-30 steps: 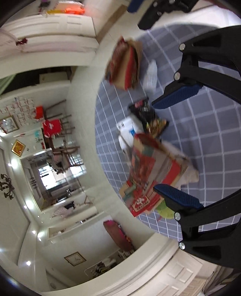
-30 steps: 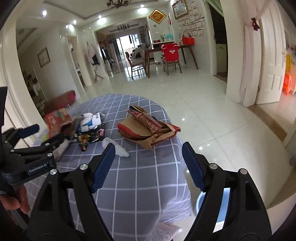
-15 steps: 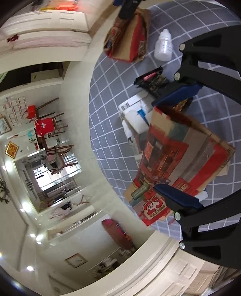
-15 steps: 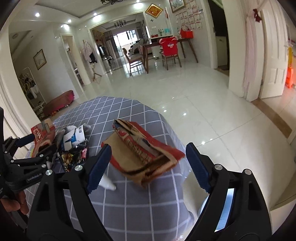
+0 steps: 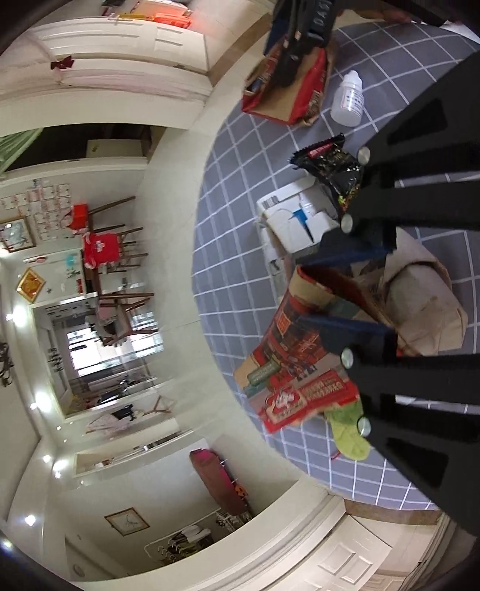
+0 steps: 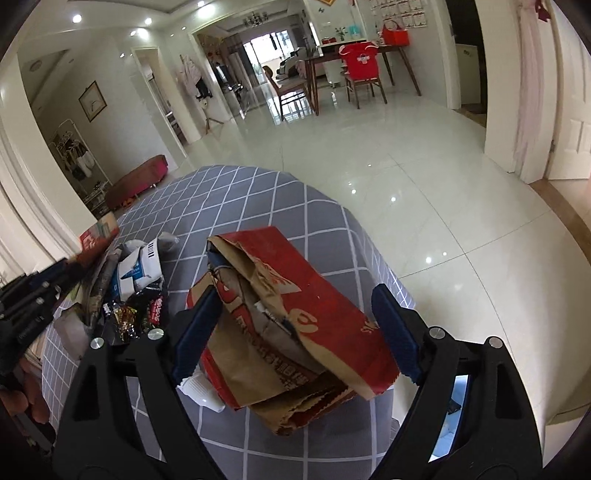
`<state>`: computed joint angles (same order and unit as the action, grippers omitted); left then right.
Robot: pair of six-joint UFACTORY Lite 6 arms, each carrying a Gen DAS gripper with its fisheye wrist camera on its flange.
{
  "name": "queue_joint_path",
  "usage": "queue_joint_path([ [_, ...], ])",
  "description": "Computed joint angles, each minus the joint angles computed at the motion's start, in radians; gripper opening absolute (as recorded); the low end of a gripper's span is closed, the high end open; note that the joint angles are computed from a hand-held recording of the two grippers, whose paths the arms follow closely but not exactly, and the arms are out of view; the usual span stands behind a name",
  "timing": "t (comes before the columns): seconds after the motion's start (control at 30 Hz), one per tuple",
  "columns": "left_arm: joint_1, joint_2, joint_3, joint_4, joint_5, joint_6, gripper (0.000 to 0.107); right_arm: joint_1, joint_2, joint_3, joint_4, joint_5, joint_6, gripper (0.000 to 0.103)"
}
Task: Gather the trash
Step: 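Grasp the red snack box with the left gripper while the right gripper grasps the brown carton, then carry both boxes over the blue bin and release them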
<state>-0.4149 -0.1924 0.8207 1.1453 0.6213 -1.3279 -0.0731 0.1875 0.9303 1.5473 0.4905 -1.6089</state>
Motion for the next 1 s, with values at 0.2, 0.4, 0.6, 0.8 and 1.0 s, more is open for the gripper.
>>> queue_joint_path([
  [0.2,-0.044,-0.196,-0.088,0.032,0.070,-0.048,0.009,0.026,-0.032,-0.017,-0.027,0.000,0.004,0.049],
  [0.4,-0.161,-0.387,-0.124,0.027,0.191,-0.047,0.007,0.083,-0.118,-0.078,0.020,-0.072,-0.036,0.028],
  [0.6,-0.248,-0.511,-0.111,-0.037,0.238,-0.010,0.006,0.097,-0.282,-0.187,0.128,-0.092,-0.125,0.023],
  [0.8,-0.512,-0.466,-0.050,0.017,0.399,-0.119,0.006,-0.008,-0.490,-0.259,-0.045,0.007,0.038,0.023],
  [1.0,-0.762,-0.250,0.091,0.070,0.478,-0.252,0.006,-0.326,-0.628,-0.294,-0.190,0.286,0.103,0.023],
])
